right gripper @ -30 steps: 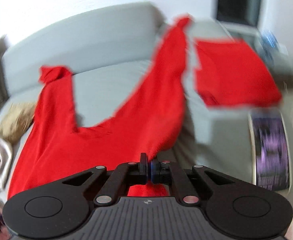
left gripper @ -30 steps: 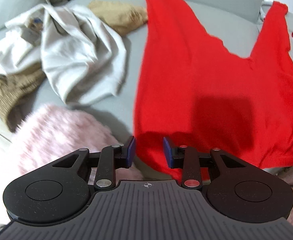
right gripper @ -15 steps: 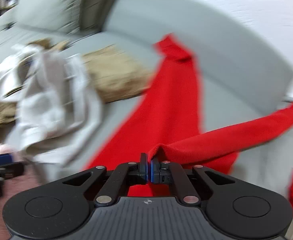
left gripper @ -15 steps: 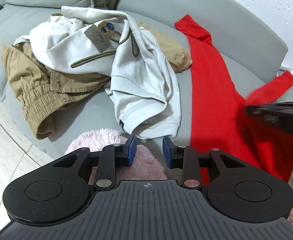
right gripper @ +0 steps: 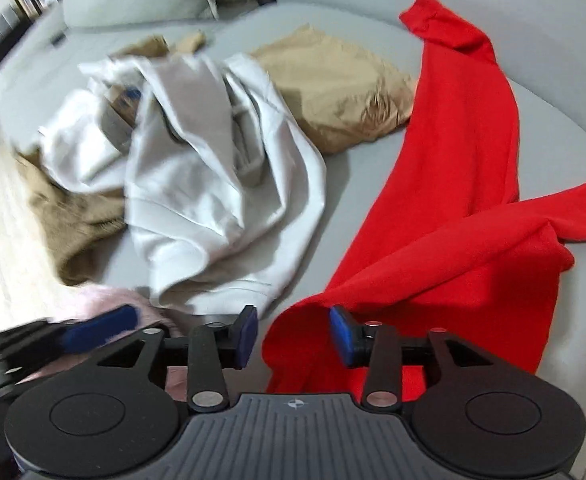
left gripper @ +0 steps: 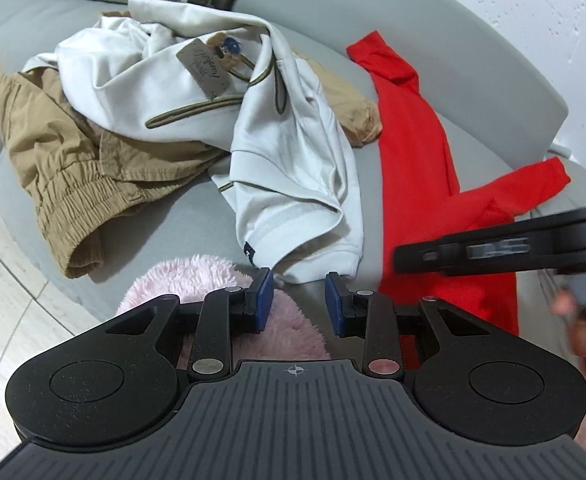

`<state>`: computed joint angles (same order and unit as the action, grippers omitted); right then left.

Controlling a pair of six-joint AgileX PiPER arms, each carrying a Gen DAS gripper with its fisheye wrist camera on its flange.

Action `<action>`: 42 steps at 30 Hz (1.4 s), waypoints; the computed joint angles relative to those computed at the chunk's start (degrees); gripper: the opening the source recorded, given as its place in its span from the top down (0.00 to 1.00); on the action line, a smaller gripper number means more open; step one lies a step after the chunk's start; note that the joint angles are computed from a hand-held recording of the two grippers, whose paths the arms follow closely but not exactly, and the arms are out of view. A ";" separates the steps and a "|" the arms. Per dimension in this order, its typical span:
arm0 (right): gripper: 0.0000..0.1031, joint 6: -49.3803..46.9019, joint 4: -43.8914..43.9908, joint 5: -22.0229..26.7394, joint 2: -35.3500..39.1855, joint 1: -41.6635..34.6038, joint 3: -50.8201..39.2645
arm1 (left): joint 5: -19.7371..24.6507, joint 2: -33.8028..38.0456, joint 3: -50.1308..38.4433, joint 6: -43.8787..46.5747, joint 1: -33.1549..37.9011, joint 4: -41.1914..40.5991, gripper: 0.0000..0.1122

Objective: Fold clothes

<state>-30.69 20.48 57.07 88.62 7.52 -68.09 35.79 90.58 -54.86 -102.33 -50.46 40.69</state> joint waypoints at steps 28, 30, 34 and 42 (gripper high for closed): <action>0.78 -32.02 7.78 0.61 -11.95 -33.91 23.16 | 4.46 14.76 -21.92 31.50 -1.93 -21.05 0.79; 0.67 -41.01 10.81 3.02 -14.49 -38.71 23.88 | 4.56 13.68 -20.97 33.50 -0.90 -25.53 0.70; 0.62 -52.17 11.91 5.50 -16.38 -43.21 25.00 | 3.33 10.41 -16.29 33.11 -0.92 -28.99 0.69; 0.60 -51.30 14.08 6.13 -14.69 -43.65 23.64 | 4.51 14.25 -21.18 42.10 1.34 -39.10 0.71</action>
